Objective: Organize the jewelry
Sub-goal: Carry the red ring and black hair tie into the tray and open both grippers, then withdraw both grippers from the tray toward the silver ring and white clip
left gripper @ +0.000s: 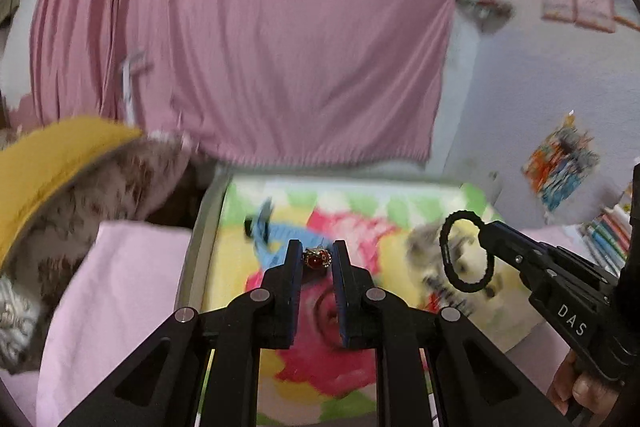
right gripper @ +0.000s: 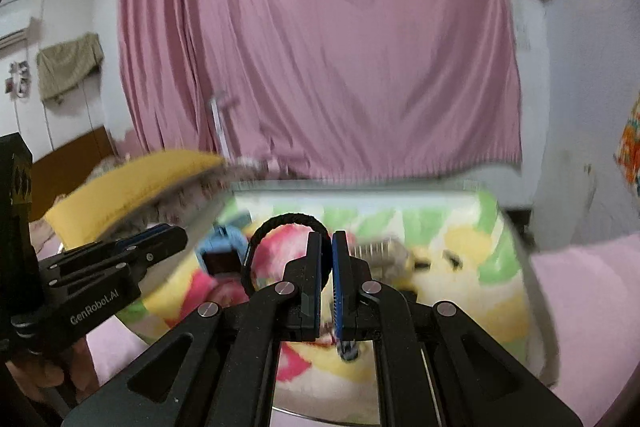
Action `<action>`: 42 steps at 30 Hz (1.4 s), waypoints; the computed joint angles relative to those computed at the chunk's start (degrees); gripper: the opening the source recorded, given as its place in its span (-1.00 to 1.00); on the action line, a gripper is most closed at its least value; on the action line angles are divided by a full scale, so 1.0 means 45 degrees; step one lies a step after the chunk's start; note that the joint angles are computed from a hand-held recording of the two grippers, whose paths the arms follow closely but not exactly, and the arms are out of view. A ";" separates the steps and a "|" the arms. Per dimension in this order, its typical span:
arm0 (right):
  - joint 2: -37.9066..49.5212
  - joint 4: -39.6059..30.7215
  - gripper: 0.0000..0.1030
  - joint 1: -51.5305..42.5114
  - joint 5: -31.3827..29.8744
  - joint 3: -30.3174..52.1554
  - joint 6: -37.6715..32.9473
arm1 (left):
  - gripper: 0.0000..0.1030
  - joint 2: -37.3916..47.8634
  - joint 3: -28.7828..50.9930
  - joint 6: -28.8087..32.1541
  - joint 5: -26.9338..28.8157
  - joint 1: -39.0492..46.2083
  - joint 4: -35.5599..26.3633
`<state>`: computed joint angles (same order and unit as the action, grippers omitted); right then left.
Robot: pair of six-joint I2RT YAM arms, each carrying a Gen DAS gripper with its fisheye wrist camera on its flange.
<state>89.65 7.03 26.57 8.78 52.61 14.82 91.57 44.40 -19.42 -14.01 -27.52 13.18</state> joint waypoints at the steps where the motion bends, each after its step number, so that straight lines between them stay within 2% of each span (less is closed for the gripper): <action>1: 0.0240 -0.0350 -0.91 -0.0112 -0.0186 0.0228 0.0073 | -0.73 0.0114 0.0134 -0.0046 0.0162 0.0091 -0.0262; 11: 0.1684 -0.2780 -0.91 -0.0178 -0.0592 0.1931 -0.0287 | -0.73 0.0775 0.1115 0.0113 0.0670 0.0155 -0.2035; 15: 0.1859 -0.2971 -0.90 -0.0199 -0.0687 0.2111 -0.0261 | -0.72 0.1276 0.1759 0.0123 0.0961 0.0239 -0.2874; 22: 0.1809 -0.3147 -0.90 -0.0273 -0.0866 0.2136 -0.0126 | -0.72 0.1313 0.1806 0.0012 0.1277 0.0341 -0.3081; 25: 0.1654 -0.2827 -0.89 -0.0312 -0.0864 0.1875 0.0003 | -0.60 0.1191 0.1637 -0.0162 0.1417 0.0451 -0.2914; 28: 0.1371 -0.2432 -0.87 -0.0316 -0.0722 0.1518 0.0117 | -0.20 0.0832 0.1178 -0.0404 0.1666 0.0597 -0.2385; 29: 0.1218 -0.2235 -0.84 -0.0287 -0.0621 0.1329 0.0172 | 0.02 0.0699 0.0990 -0.0512 0.1686 0.0623 -0.2126; 31: 0.0990 -0.1920 -0.72 -0.0235 -0.0421 0.1065 0.0233 | 0.10 0.0450 0.0625 -0.0686 0.1712 0.0665 -0.1606; 33: 0.0558 -0.1370 -0.34 -0.0103 -0.0096 0.0559 0.0235 | 0.13 0.0049 0.0186 -0.0751 0.1622 0.0671 -0.1046; 34: 0.0346 -0.1119 -0.24 -0.0017 0.0094 0.0326 0.0213 | 0.17 -0.0169 -0.0049 -0.0733 0.1409 0.0609 -0.0729; 35: 0.0162 -0.0919 -0.11 0.0052 0.0238 0.0144 0.0177 | 0.27 -0.0412 -0.0328 -0.0690 0.1116 0.0494 -0.0357; 36: -0.0074 -0.0692 -0.07 0.0134 0.0414 -0.0077 0.0126 | 0.36 -0.0596 -0.0534 -0.0629 0.0886 0.0408 -0.0054; 37: -0.0331 -0.0527 -0.05 0.0239 0.0646 -0.0280 0.0099 | 0.41 -0.0808 -0.0762 -0.0547 0.0686 0.0331 0.0250; 40: -0.1255 0.0140 0.20 0.0527 0.1445 -0.1026 0.0092 | 0.57 -0.1645 -0.1712 -0.0383 0.0017 -0.0016 0.1372; 42: -0.2081 0.0658 0.43 0.0752 0.1946 -0.1673 0.0083 | 0.78 -0.2144 -0.2202 -0.0317 -0.0275 -0.0154 0.1834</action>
<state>80.28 9.99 29.95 17.54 45.09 15.20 81.92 34.49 -20.85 -15.25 -28.21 21.43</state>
